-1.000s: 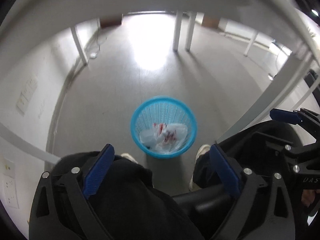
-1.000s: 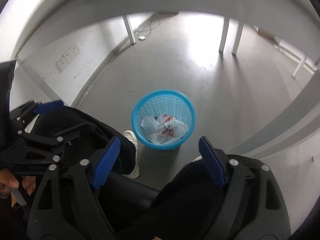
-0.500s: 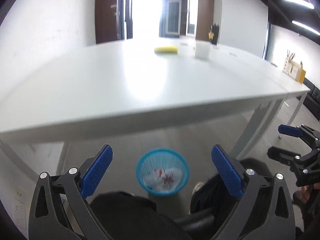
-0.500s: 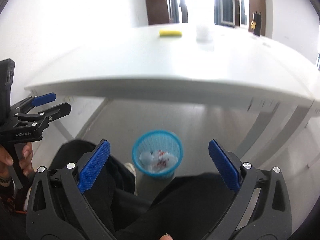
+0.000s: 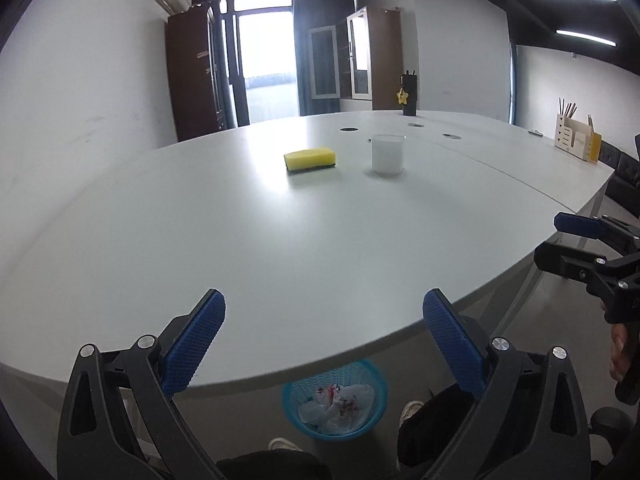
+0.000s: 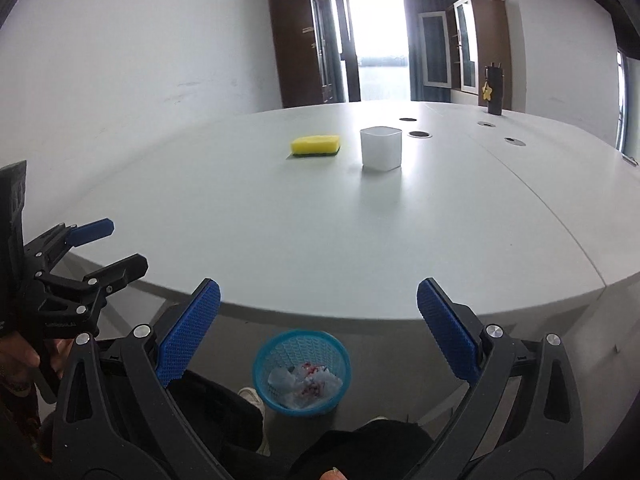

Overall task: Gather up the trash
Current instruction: 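Raise both grippers back toward the yellow sponge and white cup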

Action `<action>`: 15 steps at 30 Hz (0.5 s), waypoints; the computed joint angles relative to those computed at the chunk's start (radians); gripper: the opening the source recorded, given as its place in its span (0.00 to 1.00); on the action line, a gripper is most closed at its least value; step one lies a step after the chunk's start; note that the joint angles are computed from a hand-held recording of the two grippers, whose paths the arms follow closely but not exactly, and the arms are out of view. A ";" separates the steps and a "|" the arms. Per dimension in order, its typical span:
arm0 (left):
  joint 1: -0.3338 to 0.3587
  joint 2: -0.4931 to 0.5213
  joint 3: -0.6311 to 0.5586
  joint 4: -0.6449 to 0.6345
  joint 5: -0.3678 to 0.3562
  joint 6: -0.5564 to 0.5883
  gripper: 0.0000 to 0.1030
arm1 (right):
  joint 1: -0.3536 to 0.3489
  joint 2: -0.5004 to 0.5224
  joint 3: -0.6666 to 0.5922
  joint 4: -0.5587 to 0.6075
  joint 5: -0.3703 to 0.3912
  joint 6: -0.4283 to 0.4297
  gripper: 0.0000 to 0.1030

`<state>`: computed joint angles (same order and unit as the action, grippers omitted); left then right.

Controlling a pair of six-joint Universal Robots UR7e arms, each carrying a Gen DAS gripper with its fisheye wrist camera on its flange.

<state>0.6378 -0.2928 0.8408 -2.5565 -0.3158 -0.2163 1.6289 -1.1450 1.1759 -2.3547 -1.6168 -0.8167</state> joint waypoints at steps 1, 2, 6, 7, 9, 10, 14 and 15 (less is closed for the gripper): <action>0.006 0.010 -0.029 0.013 -0.006 0.006 0.94 | 0.002 0.021 -0.034 0.007 -0.003 0.014 0.92; 0.013 0.020 -0.058 0.020 -0.016 0.016 0.94 | 0.004 0.043 -0.072 0.021 -0.002 0.024 0.92; 0.037 0.056 -0.155 0.039 -0.045 0.050 0.94 | 0.011 0.123 -0.198 0.053 -0.016 0.044 0.92; 0.042 0.060 -0.170 0.051 -0.046 0.048 0.94 | 0.013 0.145 -0.234 0.071 -0.019 0.052 0.92; 0.054 0.079 -0.224 0.092 -0.043 0.034 0.94 | 0.015 0.194 -0.319 0.120 -0.019 0.070 0.92; 0.059 0.081 -0.238 0.103 -0.045 0.027 0.94 | 0.016 0.219 -0.363 0.142 -0.018 0.079 0.92; 0.076 0.119 -0.357 0.176 -0.065 0.019 0.94 | 0.029 0.333 -0.572 0.239 -0.043 0.110 0.92; 0.080 0.136 -0.402 0.201 -0.067 0.020 0.94 | 0.032 0.365 -0.635 0.272 -0.045 0.121 0.92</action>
